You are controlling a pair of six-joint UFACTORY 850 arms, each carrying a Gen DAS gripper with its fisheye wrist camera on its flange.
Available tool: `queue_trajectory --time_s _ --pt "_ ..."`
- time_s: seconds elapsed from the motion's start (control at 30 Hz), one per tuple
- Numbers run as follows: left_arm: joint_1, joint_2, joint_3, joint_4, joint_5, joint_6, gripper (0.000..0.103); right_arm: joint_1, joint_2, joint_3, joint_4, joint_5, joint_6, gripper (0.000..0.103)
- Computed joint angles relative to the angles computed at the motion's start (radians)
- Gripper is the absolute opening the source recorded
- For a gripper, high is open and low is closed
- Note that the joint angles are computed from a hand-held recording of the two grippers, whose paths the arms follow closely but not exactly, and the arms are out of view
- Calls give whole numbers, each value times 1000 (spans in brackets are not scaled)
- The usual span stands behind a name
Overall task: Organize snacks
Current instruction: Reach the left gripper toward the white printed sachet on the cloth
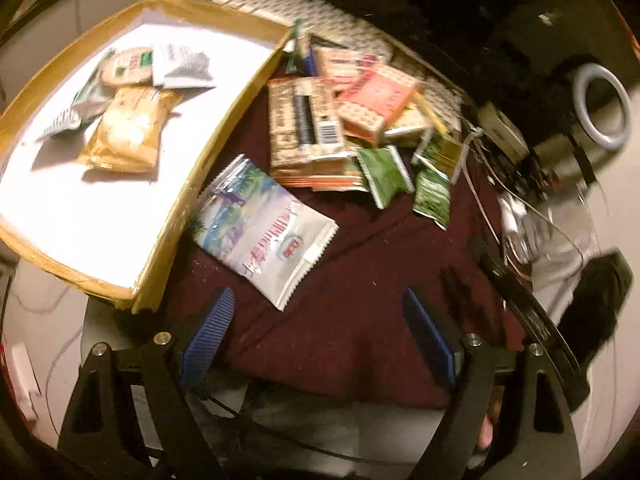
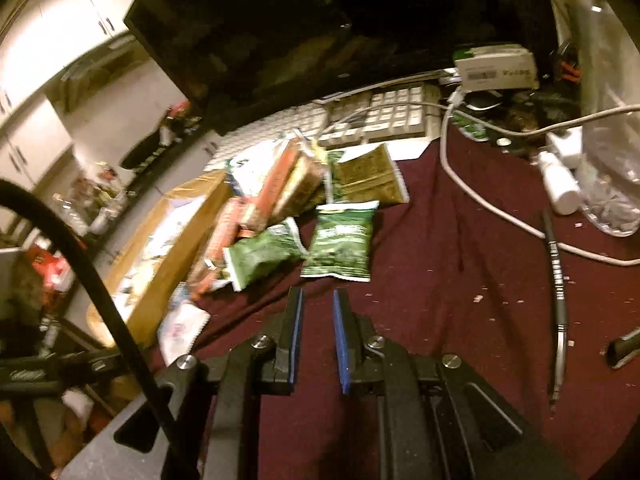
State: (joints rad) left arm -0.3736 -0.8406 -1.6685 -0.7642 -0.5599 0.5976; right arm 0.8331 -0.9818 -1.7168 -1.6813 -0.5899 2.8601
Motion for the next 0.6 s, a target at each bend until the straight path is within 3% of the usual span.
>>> queue_trajectory --time_s 0.03,0.07,0.13,0.23,0.5,0.6 --pt "4 -15 -20 -6 -23 -23 86 -5 5 9 -31 8 43 26" --pt "6 -36 -50 -6 -49 -56 86 -10 10 21 -73 13 94 44" --pt "6 -60 -86 16 -56 -121 86 -8 9 20 -78 -10 102 63" --pt "0 -92 -133 115 -25 -304 86 -13 5 13 -59 -1 66 63" --pt "-25 -131 -204 321 33 -689 92 -21 27 65 -212 5 227 63" --pt "-35 -154 -244 402 21 -788 93 -18 28 66 -218 2 229 63"
